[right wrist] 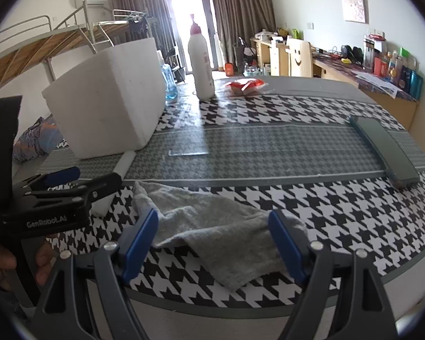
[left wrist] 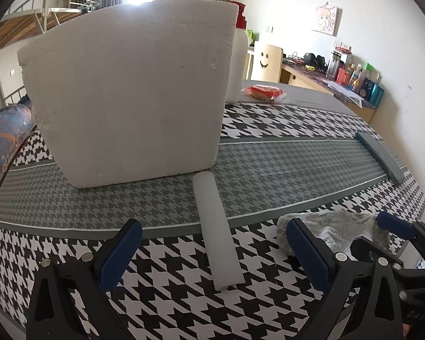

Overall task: Organize soft objects
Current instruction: 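Move the right gripper down over the grey cloth on the table, then close the right gripper on the grey cloth and lift it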

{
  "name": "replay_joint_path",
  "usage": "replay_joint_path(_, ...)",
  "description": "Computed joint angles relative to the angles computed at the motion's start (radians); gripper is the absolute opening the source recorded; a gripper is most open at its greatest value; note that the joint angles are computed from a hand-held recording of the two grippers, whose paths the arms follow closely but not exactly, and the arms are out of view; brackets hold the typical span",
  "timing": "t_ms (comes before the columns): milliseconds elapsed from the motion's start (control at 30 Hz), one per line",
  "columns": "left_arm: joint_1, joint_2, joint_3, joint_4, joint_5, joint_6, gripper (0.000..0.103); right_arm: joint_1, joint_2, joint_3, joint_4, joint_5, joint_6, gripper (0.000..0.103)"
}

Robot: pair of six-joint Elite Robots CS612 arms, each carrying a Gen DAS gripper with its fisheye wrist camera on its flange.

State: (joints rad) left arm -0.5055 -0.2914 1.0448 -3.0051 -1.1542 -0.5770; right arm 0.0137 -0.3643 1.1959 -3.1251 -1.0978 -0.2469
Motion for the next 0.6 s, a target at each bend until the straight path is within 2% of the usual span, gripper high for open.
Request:
replay_joint_path(67, -0.001, 0.002, -0.003, 0.008, 0.010, 0.004, 0.102, 0.001, 0.000, -0.003, 0.019, -0.003, -0.001, 0.075)
replay_joint_path(233, 0.000, 0.007, -0.015, 0.043, 0.008, -0.002, 0.102, 0.002, 0.000, -0.003, 0.039, -0.006, -0.006, 0.069)
replay_joint_path(600, 0.001, 0.013, -0.030, 0.061, -0.001, 0.010, 0.100, 0.005, 0.002, -0.007, 0.044, -0.013, -0.005, 0.068)
